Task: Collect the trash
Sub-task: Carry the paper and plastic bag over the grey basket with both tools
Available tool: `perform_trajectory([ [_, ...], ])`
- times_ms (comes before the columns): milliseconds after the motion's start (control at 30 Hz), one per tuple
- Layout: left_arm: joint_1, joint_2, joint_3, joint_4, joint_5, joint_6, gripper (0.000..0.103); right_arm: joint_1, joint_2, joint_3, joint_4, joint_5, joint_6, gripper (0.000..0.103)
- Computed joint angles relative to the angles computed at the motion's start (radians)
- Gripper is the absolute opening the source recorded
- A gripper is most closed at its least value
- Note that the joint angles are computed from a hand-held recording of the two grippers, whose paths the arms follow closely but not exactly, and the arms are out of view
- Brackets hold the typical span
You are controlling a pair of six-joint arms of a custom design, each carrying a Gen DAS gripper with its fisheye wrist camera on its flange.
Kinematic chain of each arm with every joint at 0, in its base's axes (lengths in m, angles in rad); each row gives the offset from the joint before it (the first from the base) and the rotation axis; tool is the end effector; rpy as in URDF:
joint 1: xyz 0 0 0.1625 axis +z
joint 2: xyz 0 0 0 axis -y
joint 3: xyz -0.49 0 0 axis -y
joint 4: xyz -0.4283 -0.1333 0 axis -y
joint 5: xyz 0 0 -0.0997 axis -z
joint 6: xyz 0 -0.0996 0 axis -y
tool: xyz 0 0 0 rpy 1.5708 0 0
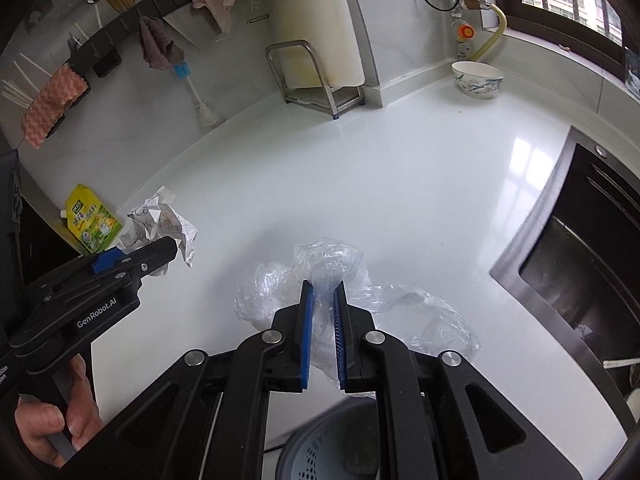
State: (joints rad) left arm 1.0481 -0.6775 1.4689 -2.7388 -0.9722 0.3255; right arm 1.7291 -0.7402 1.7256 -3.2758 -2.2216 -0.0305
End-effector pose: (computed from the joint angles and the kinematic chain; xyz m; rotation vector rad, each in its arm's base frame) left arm -0.2381 -0.7928 0.1251 0.9051 2.3659 -0.5564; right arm 0.1864 -0.7051 0.1421 -0.0764 -2.3990 0.9452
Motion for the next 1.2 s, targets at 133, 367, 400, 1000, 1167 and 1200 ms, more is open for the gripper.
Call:
perform_trajectory([
  [133, -0.031, -0.055, 0.115, -0.013, -0.002, -0.036, 0.036, 0.003, -0.061, 0.129, -0.052, -0.003, 0.022, 0.01],
  [367, -0.083, -0.124, 0.277, -0.049, -0.007, -0.083, 0.036, -0.004, -0.135, 0.3, -0.109, 0.016, 0.047, 0.01],
  [400, -0.089, -0.13, 0.293, -0.053, -0.004, -0.09, 0.036, -0.005, -0.143, 0.318, -0.112, 0.018, 0.048, 0.01],
  [1000, -0.141, -0.173, 0.489, -0.072, 0.024, -0.214, 0.036, -0.049, -0.203, 0.503, -0.141, 0.074, 0.045, 0.01],
  [1167, -0.138, -0.157, 0.506, -0.061, 0.047, -0.242, 0.037, -0.081, -0.195, 0.518, -0.128, 0.096, 0.061, 0.01],
  [1200, -0.137, -0.155, 0.507, -0.058, 0.05, -0.249, 0.037, -0.087, -0.193, 0.518, -0.115, 0.101, 0.061, 0.01],
])
